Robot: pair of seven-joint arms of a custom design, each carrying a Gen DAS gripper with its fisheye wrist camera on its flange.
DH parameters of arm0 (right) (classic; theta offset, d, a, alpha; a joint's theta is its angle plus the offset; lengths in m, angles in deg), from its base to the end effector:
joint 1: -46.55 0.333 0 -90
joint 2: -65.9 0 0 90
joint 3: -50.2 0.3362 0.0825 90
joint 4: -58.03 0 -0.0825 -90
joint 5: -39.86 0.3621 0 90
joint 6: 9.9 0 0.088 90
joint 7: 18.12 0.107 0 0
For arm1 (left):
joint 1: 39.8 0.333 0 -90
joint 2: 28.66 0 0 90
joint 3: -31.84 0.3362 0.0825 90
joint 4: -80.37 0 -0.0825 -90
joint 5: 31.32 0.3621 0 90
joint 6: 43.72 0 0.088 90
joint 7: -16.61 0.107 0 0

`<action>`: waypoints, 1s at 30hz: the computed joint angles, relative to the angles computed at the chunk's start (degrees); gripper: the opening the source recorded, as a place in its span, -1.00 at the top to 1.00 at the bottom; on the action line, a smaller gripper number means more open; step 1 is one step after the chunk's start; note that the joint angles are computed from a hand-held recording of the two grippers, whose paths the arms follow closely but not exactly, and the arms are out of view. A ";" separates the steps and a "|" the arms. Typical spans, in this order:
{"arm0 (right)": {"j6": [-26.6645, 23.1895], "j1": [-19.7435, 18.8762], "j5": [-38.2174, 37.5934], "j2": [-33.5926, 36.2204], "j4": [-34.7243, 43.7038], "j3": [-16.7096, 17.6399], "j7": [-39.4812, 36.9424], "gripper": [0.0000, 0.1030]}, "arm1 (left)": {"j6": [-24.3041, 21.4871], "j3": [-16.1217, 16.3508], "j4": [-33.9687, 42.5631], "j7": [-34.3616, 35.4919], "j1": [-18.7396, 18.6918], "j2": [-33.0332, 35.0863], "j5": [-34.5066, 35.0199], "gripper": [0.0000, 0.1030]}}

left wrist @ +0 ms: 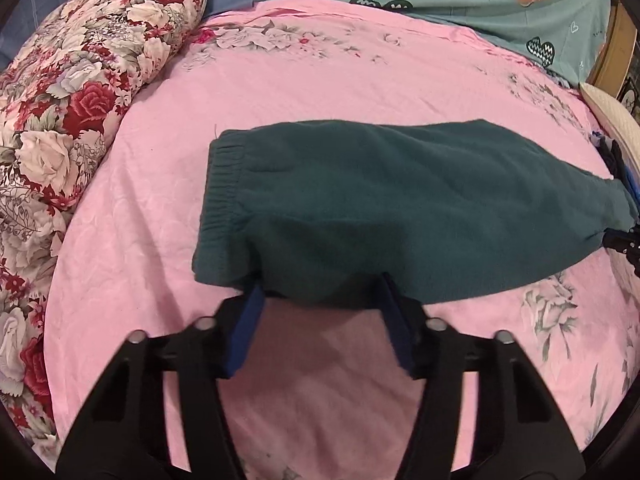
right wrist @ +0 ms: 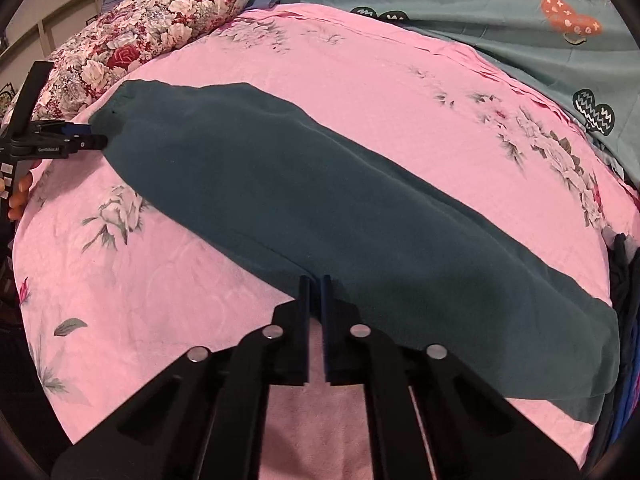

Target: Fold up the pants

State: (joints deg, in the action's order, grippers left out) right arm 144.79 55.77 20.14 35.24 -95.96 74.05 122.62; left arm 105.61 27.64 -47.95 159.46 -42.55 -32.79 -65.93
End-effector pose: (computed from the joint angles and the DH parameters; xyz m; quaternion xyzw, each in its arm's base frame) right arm 0.3114 0.2262 0.4671 -0.6614 0.6819 -0.2261 0.2156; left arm 0.5245 -0.0525 0.4764 -0.4517 0.8439 -0.2647 0.1175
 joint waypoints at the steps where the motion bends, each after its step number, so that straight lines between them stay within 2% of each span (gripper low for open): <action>1: 0.72 0.12 0.07 -0.63 -0.41 -0.10 0.28 0.97 | -2.16 0.53 0.75 0.65 0.19 -0.04 -1.65 0.51; 2: 1.68 0.17 0.12 -1.34 -0.82 -0.21 0.34 0.97 | -3.84 0.92 1.20 1.49 0.42 -0.25 -3.27 0.59; 6: 3.15 -1.14 0.32 -3.47 -1.07 -0.04 -0.26 0.98 | -2.25 0.81 0.42 3.33 0.19 -1.49 -4.70 0.59; 11: 4.52 -3.42 1.26 -4.53 0.18 -0.98 -2.67 0.98 | -1.56 0.45 2.60 1.38 0.07 -0.43 -3.57 0.60; 17: 7.55 -6.14 3.99 -3.61 2.95 -4.09 -7.89 0.98 | -1.86 -0.48 6.12 -0.87 -0.06 1.09 -0.36 0.60; 22: 6.66 -8.76 5.57 4.02 11.64 -8.01 -15.40 0.98 | -1.93 -2.36 12.47 -6.12 -0.08 5.45 6.31 0.60; 26: 4.74 -10.10 6.02 13.49 21.58 -12.29 -20.12 0.98 | -4.17 -4.44 23.67 -15.56 -0.49 13.55 15.23 0.60; 28: 3.31 -11.42 3.90 18.77 27.44 -13.60 -19.12 0.98 | -5.41 -5.13 30.60 -20.87 -0.87 18.12 19.83 0.60; 30: 1.10 -13.43 -2.90 24.91 34.23 -14.07 -13.65 1.00 | -7.15 -5.90 38.12 -24.76 -0.97 22.29 22.56 0.60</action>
State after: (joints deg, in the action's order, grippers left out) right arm 145.89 42.34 17.25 60.15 -61.73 59.97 108.98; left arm 98.47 21.74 -9.82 134.69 -43.52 -10.50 -43.37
